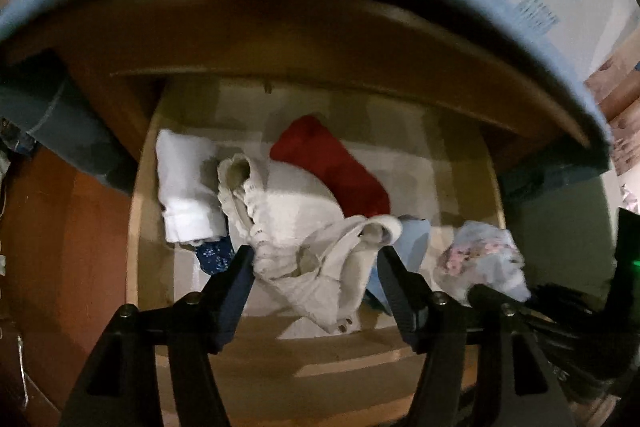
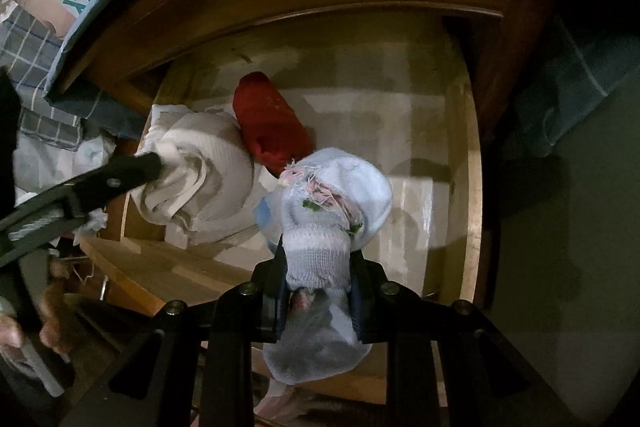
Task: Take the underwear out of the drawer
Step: 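Grasp the cream lace bra with the left tool and lift it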
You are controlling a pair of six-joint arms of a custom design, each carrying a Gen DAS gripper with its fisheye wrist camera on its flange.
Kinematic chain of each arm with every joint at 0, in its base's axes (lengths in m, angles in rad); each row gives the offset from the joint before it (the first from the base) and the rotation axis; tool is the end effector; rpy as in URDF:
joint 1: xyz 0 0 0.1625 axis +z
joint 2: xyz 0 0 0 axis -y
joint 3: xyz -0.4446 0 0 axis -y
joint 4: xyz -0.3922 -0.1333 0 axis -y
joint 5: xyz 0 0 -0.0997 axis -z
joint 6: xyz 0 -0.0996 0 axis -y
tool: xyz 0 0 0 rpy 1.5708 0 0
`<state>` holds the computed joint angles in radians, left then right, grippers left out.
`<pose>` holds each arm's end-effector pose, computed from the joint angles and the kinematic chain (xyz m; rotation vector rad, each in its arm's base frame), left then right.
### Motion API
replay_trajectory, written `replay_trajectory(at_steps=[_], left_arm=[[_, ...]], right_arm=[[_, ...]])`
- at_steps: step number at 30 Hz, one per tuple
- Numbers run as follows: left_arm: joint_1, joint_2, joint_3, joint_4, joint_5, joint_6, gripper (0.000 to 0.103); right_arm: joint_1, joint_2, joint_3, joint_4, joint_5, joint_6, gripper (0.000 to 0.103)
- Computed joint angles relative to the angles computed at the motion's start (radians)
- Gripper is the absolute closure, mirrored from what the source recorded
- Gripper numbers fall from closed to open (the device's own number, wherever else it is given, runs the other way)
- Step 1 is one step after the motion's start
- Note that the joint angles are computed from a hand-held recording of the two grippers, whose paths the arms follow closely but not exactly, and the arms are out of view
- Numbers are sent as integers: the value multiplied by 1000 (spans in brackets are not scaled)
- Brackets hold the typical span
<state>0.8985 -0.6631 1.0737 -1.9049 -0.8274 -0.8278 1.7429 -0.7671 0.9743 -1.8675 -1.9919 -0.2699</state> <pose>-0.3436 -0.7539 0.1989 -0.1560 2.4794 -0.5905 0.2302 -0.7835 0.3088 0.5699 -2.6550 0.0931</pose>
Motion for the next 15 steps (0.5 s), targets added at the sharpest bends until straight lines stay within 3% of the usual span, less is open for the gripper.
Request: replay_trajectory(at_steps=[9,15], left_arm=[[29,64,-94,140,23,-93,31],[47,47,-54,39,-12,-121,34]], right_arm=[[-5,8,-15,25,14,8,81],[-7,13,-26,41,25,11,81]])
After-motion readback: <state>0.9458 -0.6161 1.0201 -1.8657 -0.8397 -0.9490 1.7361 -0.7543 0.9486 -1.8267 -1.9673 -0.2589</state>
